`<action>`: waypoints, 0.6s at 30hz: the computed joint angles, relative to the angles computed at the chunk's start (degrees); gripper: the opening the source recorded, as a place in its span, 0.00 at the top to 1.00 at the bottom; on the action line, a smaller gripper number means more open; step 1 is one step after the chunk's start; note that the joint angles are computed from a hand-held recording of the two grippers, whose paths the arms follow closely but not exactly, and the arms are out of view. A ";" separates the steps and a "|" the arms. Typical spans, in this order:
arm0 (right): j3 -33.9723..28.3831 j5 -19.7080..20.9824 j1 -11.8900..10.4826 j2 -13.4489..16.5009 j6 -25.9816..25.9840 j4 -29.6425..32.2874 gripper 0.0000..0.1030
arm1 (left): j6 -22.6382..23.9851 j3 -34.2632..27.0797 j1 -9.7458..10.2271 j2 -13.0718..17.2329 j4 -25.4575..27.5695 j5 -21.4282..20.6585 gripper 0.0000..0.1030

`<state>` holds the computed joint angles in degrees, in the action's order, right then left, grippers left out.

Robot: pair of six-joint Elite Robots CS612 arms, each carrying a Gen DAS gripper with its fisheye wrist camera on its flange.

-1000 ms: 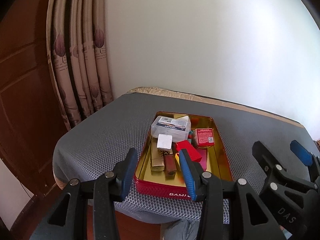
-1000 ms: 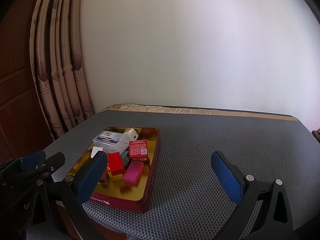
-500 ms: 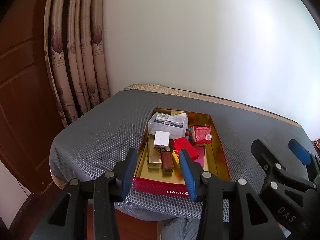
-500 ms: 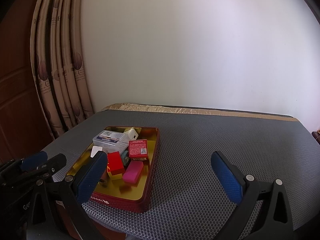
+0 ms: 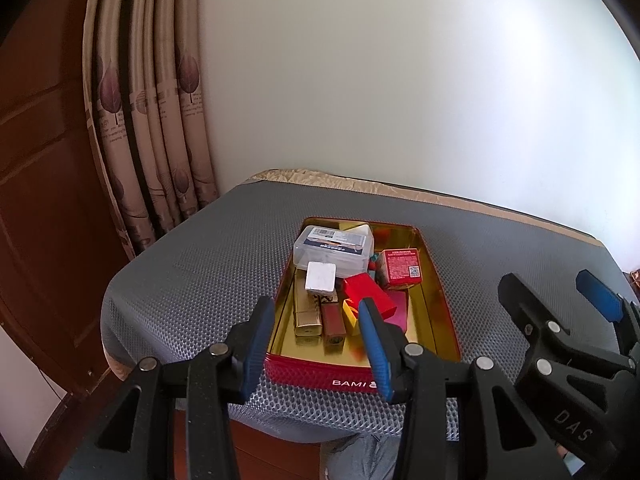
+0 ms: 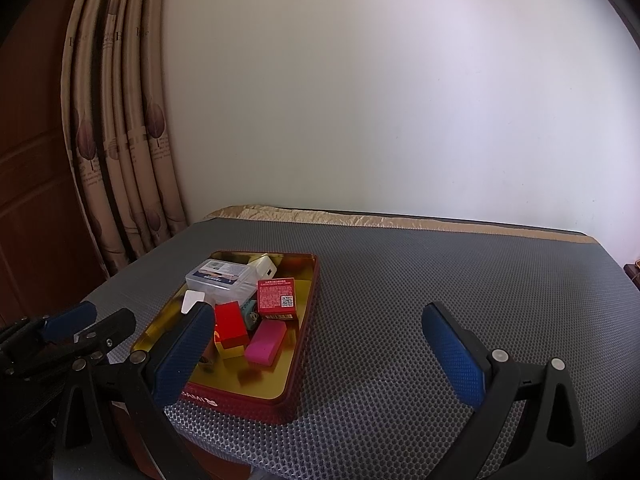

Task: Organize rigid objects

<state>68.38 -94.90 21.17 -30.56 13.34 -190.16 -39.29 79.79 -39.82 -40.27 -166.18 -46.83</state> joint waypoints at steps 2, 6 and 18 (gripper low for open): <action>-0.02 -0.13 -0.01 0.02 0.22 0.05 0.00 | -0.34 -0.01 0.05 -0.07 0.49 -0.09 0.50; 0.04 0.48 -0.23 -0.01 0.32 0.21 0.00 | -0.61 0.12 0.11 -0.12 0.23 -0.18 0.46; 0.04 1.05 -0.62 0.07 0.89 0.21 0.00 | -2.84 0.84 -0.04 -0.27 -0.65 1.81 0.21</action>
<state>68.42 -93.84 20.54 -30.49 14.23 -189.95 -42.13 80.63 -39.86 -40.55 -166.83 -45.02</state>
